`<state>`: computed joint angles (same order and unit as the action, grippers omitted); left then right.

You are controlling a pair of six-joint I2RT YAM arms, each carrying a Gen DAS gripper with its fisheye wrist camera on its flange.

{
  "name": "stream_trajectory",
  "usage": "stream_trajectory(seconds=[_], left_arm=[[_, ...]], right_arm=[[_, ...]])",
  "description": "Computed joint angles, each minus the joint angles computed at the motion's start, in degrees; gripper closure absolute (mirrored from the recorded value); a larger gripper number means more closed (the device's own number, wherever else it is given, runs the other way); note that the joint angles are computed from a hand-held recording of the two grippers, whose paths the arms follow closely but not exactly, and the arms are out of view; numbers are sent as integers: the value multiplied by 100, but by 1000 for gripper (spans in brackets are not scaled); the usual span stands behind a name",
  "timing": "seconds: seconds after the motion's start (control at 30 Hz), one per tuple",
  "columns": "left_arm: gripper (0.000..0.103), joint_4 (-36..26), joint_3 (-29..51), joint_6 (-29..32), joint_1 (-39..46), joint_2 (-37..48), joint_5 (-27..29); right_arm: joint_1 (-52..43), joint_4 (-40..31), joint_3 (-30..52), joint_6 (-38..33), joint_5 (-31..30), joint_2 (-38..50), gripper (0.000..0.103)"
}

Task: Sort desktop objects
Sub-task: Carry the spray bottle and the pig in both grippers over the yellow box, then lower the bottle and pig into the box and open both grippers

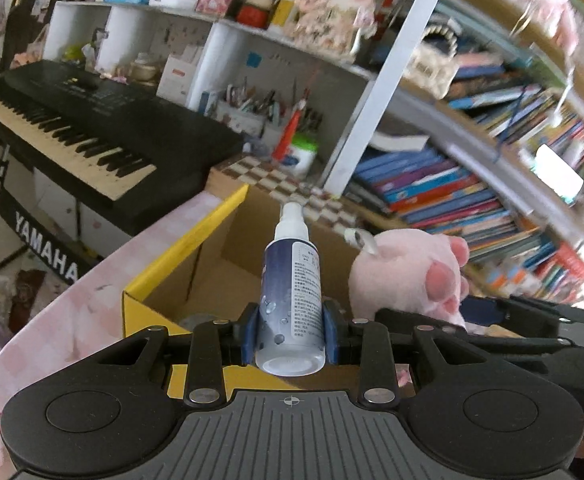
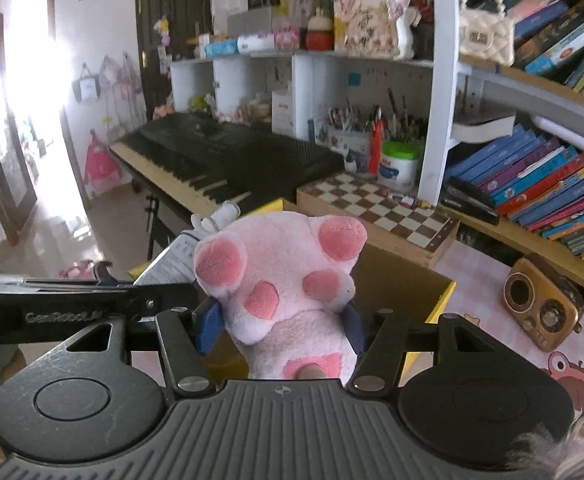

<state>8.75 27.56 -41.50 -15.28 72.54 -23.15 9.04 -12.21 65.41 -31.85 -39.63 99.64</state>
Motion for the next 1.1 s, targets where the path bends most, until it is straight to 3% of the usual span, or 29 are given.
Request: stream_trajectory(seconds=[0.23, 0.4, 0.43, 0.47, 0.67, 0.77, 0.97, 1.1], left_arm=[[72, -15, 735, 612, 583, 1277, 473], [72, -360, 1277, 1101, 672, 1753, 398], [83, -407, 1354, 1141, 688, 1800, 392], [87, -390, 1396, 1252, 712, 1816, 442], [86, -512, 1825, 1964, 454, 1954, 193], [82, -638, 1968, 1982, 459, 2056, 261], [78, -1014, 1813, 1966, 497, 2174, 229], [76, -1063, 1514, 2446, 160, 2016, -230]], right_arm=[[291, -444, 794, -842, 497, 1041, 46], [465, -889, 1283, -1613, 834, 1550, 46], [455, -1008, 1420, -1607, 777, 1648, 46], [463, -1161, 1586, -1629, 796, 1740, 46], [467, -1869, 2192, -1773, 843, 2073, 44], [470, -2163, 2454, -1643, 889, 2222, 41], [317, -1860, 2169, -1711, 762, 2099, 36], [228, -1578, 1913, -2012, 698, 1955, 32]])
